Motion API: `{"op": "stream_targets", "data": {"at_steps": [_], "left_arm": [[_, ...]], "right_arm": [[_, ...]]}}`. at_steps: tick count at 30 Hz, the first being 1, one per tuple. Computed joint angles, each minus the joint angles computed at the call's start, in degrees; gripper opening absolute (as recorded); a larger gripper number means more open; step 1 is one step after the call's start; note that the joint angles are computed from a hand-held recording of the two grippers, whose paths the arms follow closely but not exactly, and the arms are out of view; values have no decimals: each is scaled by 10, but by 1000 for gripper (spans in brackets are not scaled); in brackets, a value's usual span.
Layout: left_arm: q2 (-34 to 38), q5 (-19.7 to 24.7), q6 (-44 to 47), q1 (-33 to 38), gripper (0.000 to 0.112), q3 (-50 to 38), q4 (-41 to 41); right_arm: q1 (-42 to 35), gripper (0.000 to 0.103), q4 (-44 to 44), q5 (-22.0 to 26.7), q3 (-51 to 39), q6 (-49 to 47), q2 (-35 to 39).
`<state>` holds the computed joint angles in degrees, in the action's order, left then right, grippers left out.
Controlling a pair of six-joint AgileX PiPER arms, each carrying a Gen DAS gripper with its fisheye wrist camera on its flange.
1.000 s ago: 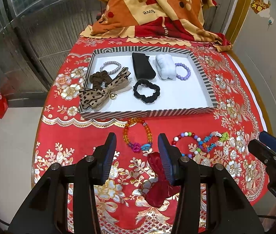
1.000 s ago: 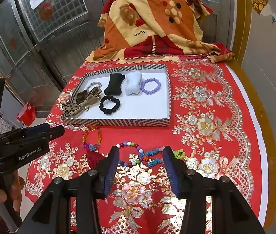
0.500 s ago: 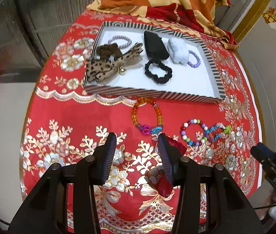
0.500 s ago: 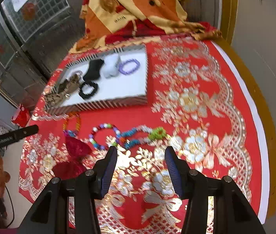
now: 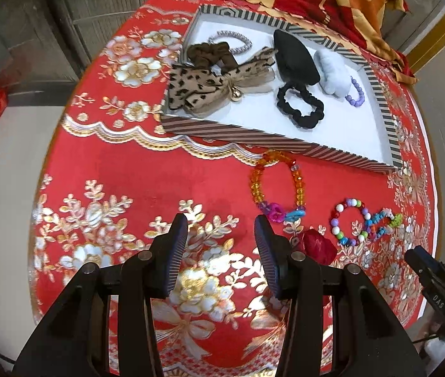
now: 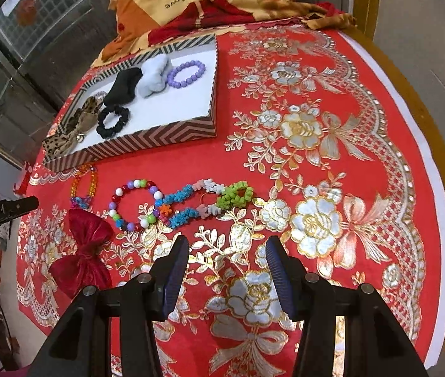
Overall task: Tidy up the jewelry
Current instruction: 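Move left gripper toward amber bead bracelet while right gripper approaches turquoise-green flower bracelet, then grasp amber bead bracelet with left gripper while right gripper grasps turquoise-green flower bracelet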
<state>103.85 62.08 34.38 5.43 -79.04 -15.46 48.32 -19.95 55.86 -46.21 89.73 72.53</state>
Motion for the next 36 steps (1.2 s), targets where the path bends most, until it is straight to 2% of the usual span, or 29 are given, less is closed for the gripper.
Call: {"op": "stream_targets", "data": {"at_steps": [4,10,22,27,32,33,34,35,36], "left_arm": [[19,-22,-38,-28,43,1,17],[48,-55,-93,-62,43,-9,61],[76,-66,-134,-101,43,-34,101],[87,-63,-150,-123,43,-38,126],[93,-64,-148,-119,43,-40,101],[93,-66,-144,-119,41,-40,99],[90,-73,-138,-118,30,-35,98],[86,-79,-126,-115,14,-29,92],[86,-75,-117,-112,11,-30,85]], "right_arm": [[-31,49,8,-25,3,-33,16],[-78,49,13,-32,-5,-101,41],[-171,49,72,-57,-63,-392,140],[-193,49,106,-79,-62,-484,154],[-189,38,95,-118,-33,-482,138],[-188,36,92,-123,-27,-478,134],[-187,29,89,-126,-20,-471,126],[-187,19,86,-128,-13,-463,120],[-186,19,88,-133,-3,-456,111]]}}
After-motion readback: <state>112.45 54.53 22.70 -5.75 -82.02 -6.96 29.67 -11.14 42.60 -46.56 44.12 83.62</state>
